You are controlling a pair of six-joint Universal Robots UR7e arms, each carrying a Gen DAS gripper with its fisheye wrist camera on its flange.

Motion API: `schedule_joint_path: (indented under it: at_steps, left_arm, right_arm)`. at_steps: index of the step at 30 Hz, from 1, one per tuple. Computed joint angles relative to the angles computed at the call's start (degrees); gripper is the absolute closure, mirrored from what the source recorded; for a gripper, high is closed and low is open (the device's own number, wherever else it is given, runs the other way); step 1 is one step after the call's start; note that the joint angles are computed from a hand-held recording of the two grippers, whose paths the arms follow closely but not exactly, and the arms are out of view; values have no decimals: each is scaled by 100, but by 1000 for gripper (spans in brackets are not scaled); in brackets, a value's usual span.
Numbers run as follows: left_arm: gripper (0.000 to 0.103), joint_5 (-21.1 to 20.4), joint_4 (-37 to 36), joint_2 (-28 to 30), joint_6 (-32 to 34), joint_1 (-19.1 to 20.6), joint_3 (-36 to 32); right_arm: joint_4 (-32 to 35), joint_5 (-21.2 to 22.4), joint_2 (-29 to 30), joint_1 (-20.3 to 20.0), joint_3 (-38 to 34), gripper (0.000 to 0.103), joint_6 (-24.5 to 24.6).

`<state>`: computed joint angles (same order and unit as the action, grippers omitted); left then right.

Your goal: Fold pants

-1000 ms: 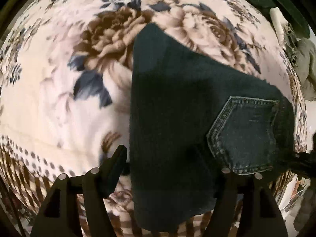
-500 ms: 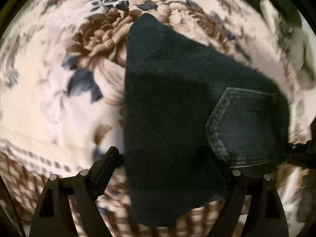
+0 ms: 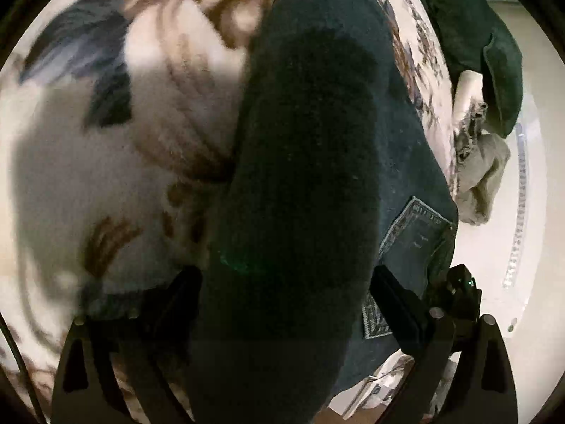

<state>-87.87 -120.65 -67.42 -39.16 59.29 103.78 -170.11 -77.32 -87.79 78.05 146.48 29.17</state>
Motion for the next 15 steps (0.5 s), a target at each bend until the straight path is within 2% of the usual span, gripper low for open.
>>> schedule_joint_path:
  at_steps: [1, 2, 4, 5, 6, 7, 9, 12, 15]
  left_arm:
    - [6, -16, -42, -20, 51, -10, 26]
    - [14, 22, -98, -23, 135, -38, 48]
    - [38, 181, -188, -100, 409, -180, 129]
    - [47, 268, -133, -124, 457, -234, 114]
    - [51, 309, -106, -138, 472, -263, 104]
    - [61, 349, -85, -188, 441, -302, 106]
    - [66, 396, -19, -268, 530, -377, 99]
    - [72, 485, 169, -425, 630, -517, 55]
    - [74, 387, 389, -551, 682, -495, -146]
  right_arm:
    - [-185, -3, 48, -11, 47, 0, 35]
    - [-315, -140, 86, 65, 61, 2, 110]
    - [-177, -680, 107, 407, -59, 14, 299]
    - [-181, -875, 82, 547, -73, 30, 397]
    - [-232, -975, 26, 667, -50, 43, 521]
    - [-242, -1040, -18, 760, -49, 47, 586]
    - [-103, -1375, -72, 1145, -171, 55, 763]
    - [257, -1986, -31, 1893, -508, 58, 1043]
    - [630, -2342, -48, 2463, -787, 59, 1427]
